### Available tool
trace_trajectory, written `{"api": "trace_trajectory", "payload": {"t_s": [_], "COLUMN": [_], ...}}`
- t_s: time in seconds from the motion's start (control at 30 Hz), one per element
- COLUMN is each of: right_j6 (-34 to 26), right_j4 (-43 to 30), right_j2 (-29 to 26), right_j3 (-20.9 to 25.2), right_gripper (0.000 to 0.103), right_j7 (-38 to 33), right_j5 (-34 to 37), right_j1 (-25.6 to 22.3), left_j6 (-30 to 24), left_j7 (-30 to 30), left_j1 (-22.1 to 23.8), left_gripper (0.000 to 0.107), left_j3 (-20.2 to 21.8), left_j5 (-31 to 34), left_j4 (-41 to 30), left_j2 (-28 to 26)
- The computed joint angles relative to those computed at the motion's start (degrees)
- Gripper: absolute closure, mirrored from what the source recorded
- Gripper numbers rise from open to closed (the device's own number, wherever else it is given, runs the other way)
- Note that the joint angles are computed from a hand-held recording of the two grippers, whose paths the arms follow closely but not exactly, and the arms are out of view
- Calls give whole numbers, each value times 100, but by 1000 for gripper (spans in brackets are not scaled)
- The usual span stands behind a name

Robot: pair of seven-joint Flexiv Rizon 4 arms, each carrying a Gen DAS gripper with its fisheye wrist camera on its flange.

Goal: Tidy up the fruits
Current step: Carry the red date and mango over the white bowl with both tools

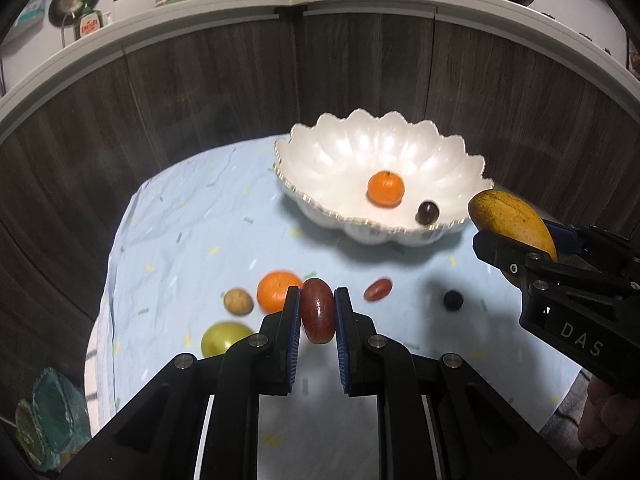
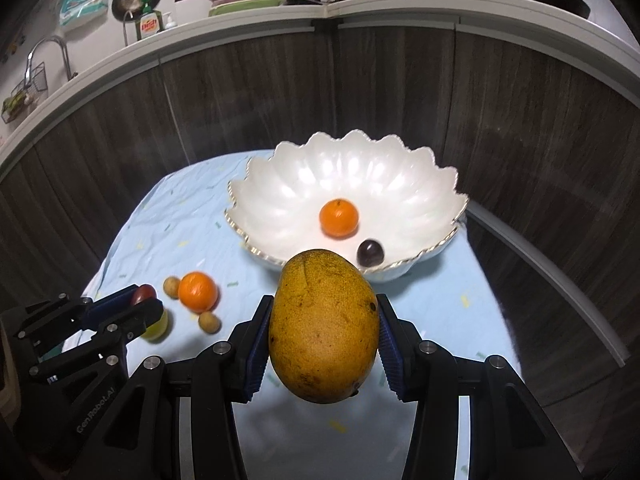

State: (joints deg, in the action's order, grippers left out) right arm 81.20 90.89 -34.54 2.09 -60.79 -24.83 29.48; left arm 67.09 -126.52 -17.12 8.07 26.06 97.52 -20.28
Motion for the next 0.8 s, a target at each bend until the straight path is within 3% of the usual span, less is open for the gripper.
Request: {"api": "trace_trajectory", "payload": {"t_s": [0.8], "right_j6": [-217], "right_j4": [-1105], "right_j2": [-513], "right_j3": [-225], "right_gripper": [54], "right_j7": [78], "right_j5": [-32], "right_j1": [-161], "left_j6": [186], "left_j7": [1066], "left_j1": [123], "left_gripper": [90], "left_j3": [9], "left_j5": [-805], "left_j4": [-1206], "left_j2": [-785]}}
